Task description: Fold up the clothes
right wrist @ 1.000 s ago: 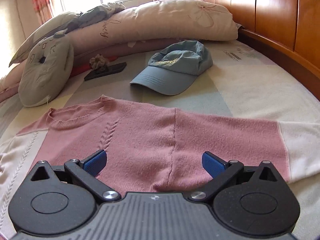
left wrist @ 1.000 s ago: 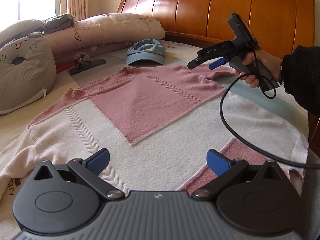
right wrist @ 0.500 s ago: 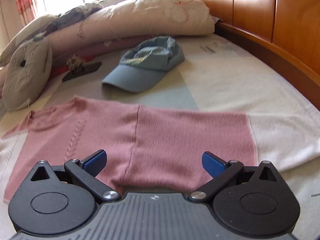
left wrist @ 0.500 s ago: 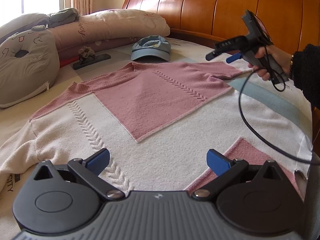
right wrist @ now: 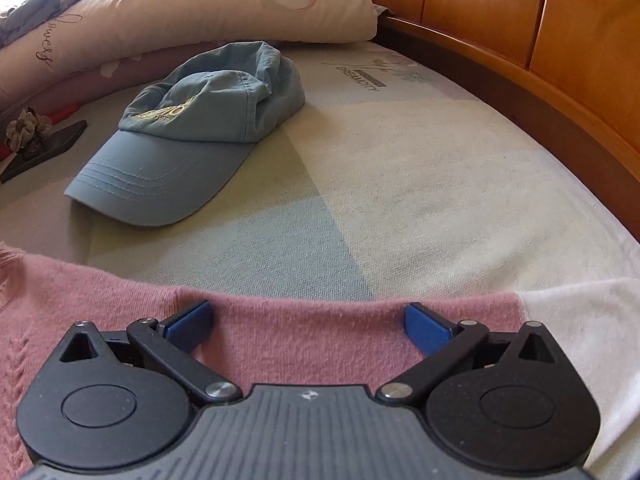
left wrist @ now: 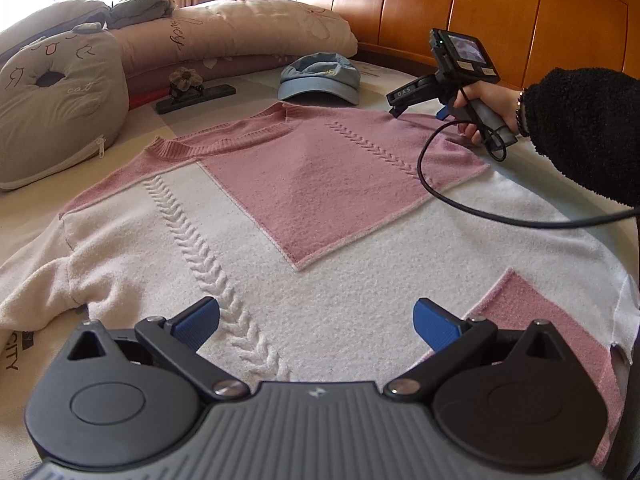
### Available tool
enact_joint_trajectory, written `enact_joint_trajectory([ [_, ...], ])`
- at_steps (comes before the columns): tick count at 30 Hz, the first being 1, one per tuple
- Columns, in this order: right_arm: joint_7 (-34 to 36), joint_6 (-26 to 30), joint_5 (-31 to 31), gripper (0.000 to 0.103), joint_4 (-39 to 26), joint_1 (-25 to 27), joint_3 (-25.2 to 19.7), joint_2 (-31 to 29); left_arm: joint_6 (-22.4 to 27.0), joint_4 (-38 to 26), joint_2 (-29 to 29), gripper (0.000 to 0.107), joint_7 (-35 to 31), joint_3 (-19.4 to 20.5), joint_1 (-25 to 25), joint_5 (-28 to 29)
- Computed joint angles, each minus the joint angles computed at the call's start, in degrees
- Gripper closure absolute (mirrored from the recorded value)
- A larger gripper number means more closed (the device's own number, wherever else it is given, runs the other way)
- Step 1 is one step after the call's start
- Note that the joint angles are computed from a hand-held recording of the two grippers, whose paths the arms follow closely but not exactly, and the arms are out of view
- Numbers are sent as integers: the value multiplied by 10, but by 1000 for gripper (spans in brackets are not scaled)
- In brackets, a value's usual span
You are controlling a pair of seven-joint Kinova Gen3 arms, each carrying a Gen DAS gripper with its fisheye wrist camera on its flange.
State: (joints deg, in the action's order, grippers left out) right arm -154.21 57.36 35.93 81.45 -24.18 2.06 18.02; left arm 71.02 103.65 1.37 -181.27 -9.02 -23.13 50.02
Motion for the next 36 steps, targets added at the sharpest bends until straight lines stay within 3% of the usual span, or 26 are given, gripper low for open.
enact_joint_trajectory([
  [8,36,12,-52,0,-12,-1,-30,-42,12,2,-7,5,-11,-9,-5,11],
  [13,76,45,-86,0,-59,-20,-48,-21,9,8,-18,5,-22,-14,-8,20],
  [16,84,28,-75,0,-61,-42,-49,-5,18,3,-13,5,-23,-17,-9,24],
  [20,134,45,-47,0,-100,-69,-35,45,10,3,-6,5,-17,-12,-10,24],
  [28,165,-12,-89,0,-105,-43,-16,57,4,-2,12,5,-5,0,-9,8],
  [36,183,30,-58,0,-128,-85,-11,48,11,0,3,5,-8,-1,-13,13],
])
